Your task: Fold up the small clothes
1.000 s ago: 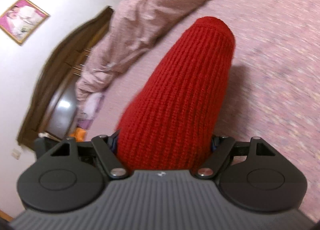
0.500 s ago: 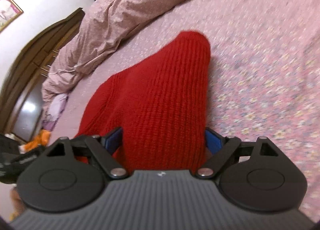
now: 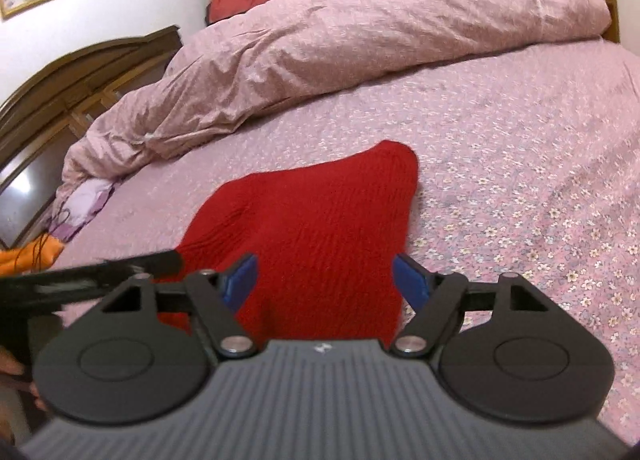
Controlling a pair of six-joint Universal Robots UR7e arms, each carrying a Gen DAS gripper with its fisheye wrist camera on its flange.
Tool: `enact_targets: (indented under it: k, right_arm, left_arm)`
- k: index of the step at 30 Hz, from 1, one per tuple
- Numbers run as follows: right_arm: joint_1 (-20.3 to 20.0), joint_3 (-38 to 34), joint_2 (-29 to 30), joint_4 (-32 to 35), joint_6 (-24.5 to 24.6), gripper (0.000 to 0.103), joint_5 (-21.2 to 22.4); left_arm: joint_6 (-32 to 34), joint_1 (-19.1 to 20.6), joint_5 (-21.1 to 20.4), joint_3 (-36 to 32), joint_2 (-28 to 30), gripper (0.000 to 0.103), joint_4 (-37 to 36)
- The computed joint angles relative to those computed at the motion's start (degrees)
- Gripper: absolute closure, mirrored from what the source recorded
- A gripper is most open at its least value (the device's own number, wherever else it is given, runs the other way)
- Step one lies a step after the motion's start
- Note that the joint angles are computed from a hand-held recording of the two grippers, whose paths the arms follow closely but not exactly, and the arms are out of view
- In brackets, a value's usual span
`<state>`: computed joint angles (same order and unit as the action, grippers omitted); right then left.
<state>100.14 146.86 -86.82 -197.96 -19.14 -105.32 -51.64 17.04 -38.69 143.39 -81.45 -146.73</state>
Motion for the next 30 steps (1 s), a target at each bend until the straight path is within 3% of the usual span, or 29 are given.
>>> enact_targets:
  k: [3,6,8,13,17,22,27,29,30]
  right_arm:
    - [1.96,0.04,2.56,-1.32,-2.00,0.027,-2.68]
    - [1.59,0.36,4.16,-0.46,-0.99,0.027,-3.09]
    - [2.07,0.85,6.80,-3.99,-2.06,0.027,-5.01]
    - [3.28,1.80,9.84,-9.69,-4.44,0.026,-6.42]
    - [2.33,2.22,9.23,-10.06,-3.81,0.026,-4.86]
    - [1.89,2.40,8.72,-10.03,-3.57,0.026,-3.93]
    - [0.01,2.73,6.31,-9.98,-0.39,0.026,-0.94]
    - [-0.61,2.52,6.13,-10.56,0.23,0.026,-0.75]
    - [-0.76,2.27,6.39,-11.01,0.40,0.026,-1.16]
  left_arm:
    - [-2.79,1.60,0.22,0.37,1.15,0.021,3.66]
    - [-3.58,2.45,-0.44,1.55,0.63,0.020,2.54]
    - [-2.80,2.42,-0.19,2.01,0.32,0.020,2.12]
    - [-4.11,0.48,0.41,2.47,-1.28,0.021,1.86]
    - [-0.13,-0.92,2.55,2.07,0.28,0.022,-3.25]
    - [9.29,2.29,-0.09,1.06,5.60,0.037,-16.33]
    - [11.41,7.49,-5.64,0.45,9.97,0.046,-28.31]
    - [13.70,7.57,-4.96,0.78,11.51,0.056,-32.36]
    - [15.28,7.52,-4.49,0.90,12.07,0.066,-34.11]
